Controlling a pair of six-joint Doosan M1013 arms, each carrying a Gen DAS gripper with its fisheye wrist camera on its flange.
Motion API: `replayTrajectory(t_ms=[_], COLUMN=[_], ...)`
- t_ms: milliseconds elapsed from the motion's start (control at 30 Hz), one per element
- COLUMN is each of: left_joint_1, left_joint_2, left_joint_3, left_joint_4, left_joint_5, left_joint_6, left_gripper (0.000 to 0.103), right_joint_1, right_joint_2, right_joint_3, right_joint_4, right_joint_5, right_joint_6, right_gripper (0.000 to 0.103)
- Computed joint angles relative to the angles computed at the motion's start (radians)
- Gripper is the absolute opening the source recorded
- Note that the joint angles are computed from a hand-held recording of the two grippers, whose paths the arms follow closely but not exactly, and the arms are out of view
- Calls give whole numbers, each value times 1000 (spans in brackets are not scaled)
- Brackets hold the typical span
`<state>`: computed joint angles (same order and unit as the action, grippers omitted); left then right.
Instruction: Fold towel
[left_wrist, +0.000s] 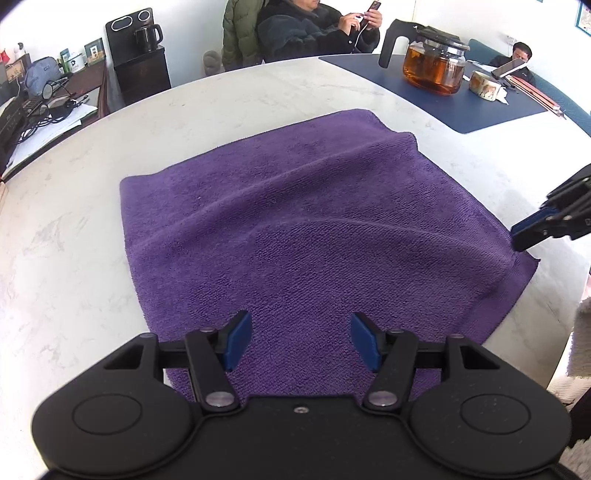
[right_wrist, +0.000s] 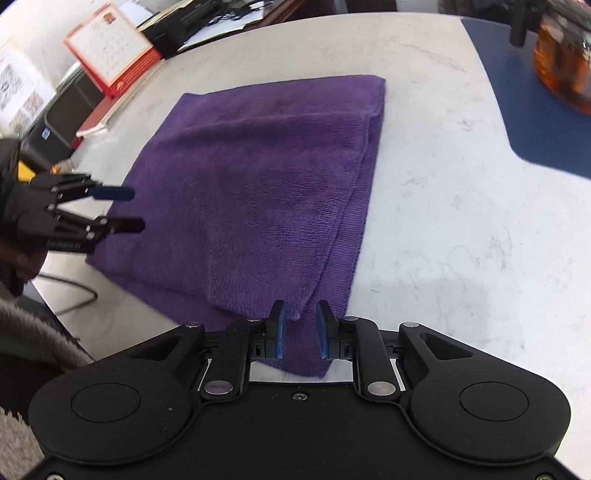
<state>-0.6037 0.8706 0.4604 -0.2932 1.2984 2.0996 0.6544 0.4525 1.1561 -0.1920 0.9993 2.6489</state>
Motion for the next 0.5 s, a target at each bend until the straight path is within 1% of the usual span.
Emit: replayTrajectory(t_ms=[67,100,133,167,233,300,367,433,500], left_joint_1=[0,0,0,-1,-2,-2,0,1,0], left_joint_2=[-4,-6,-7,-10,-12,-14,-13,-13,-17], left_joint_3=[6,8,10,13,13,14,6,2,8], left_joint_4=[-8,-14,-19,-24,-42,-70,-116,-169,-223], left_joint_5=[-1,1,1,-1,2,4,16,32,53], left_joint_6=[2,4,7,16,35,56,78,104,130], left_gripper=[57,57,57,57,57,57,57,57,57], right_joint_1=[-9,-14,-20,-23,-32,-37,-40,-46,-48], right_joint_2=[-5,-10,-22,-24,-41,-43,-39,-40,-33], right_joint_3=[18,30,53,63,101,115,114,126,118], right_joint_4=[29,40,58,66,104,121,123,133,137], right_joint_5=[-32,-53,-96,-114,-188,-218,-226,-268,-267], right_joint_6=[14,29,56,64,99,116,136,163,154], right_gripper=[17,19,21,24,24,24,24,24,23])
